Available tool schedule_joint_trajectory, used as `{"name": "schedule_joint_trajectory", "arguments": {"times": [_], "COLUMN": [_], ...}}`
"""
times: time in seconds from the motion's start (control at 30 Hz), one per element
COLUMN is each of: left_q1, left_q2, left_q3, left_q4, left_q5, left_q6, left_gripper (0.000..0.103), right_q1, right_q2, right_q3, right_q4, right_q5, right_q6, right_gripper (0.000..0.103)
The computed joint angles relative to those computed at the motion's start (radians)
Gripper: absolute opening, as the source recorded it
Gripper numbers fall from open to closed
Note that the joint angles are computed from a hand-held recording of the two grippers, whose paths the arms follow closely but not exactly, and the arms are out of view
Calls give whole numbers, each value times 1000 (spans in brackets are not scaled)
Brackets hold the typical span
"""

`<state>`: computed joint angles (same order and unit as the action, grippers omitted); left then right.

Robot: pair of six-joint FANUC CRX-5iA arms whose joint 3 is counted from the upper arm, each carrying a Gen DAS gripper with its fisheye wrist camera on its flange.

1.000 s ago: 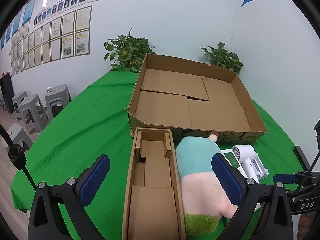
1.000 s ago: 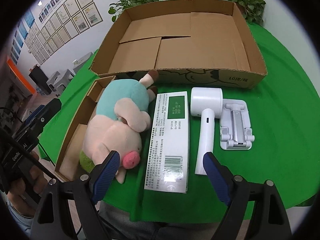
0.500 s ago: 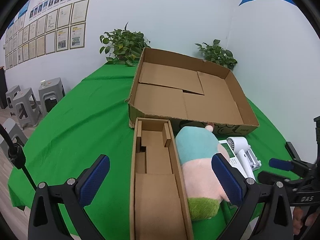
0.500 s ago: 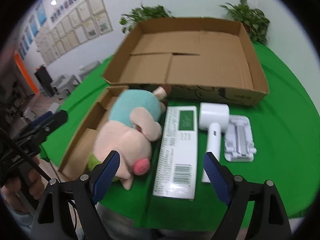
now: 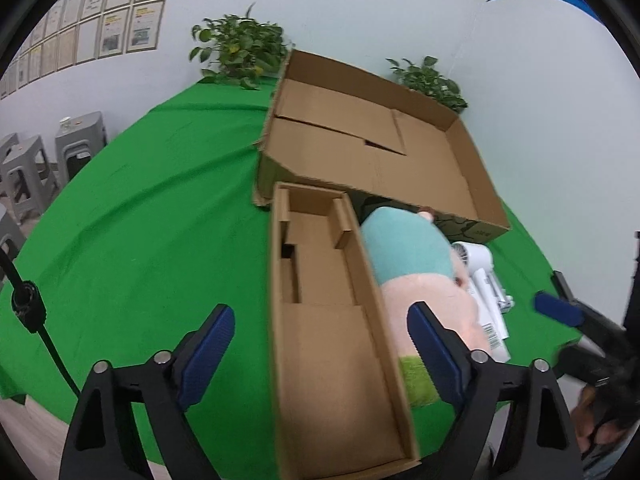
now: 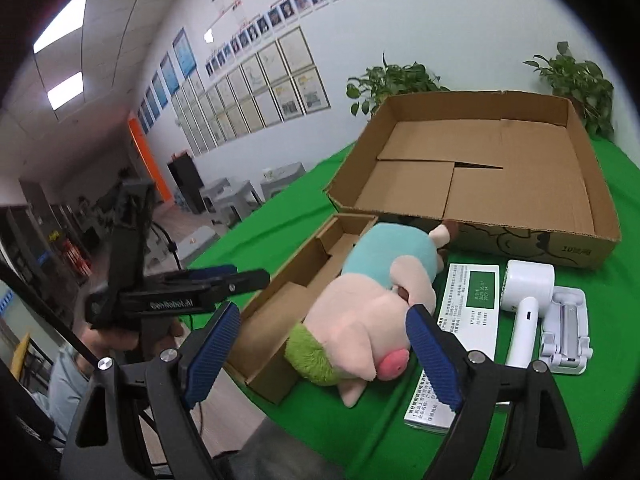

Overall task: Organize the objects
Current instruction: 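Reach the left gripper to the plush pig and close on it, then lift the plush pig with the left gripper and drop it into the large box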

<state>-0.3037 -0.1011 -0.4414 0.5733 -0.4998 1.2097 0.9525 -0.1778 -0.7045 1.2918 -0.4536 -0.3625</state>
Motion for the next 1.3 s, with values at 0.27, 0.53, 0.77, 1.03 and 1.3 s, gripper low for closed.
{"name": "schedule_joint_trajectory", "arguments": {"times": [0.27, 0.53, 0.77, 1.03, 1.3], "left_q1": [-48, -79, -105, -141, -147], "left_q2": [98, 200, 265, 341, 281], "left_q3": [67, 155, 208, 328, 265], "left_q4": [268, 292, 285, 51, 118], "left_q5": [-55, -136, -169, -225, -132], "left_q6": [-242, -266, -252, -40, -105], "left_gripper": [86, 76, 76, 70, 53], "right_q1": [47, 27, 8, 16, -16], "right_q2": [140, 199, 133, 43, 13], "right_q3": [155, 195, 74, -34, -69], "right_q4": [-466, -567, -405, -287, -66], "right_q5": [-61, -39, 68, 117, 134], "right_q6": [343, 409, 215, 88, -60], "right_gripper": [84, 82, 57, 53, 51]}}
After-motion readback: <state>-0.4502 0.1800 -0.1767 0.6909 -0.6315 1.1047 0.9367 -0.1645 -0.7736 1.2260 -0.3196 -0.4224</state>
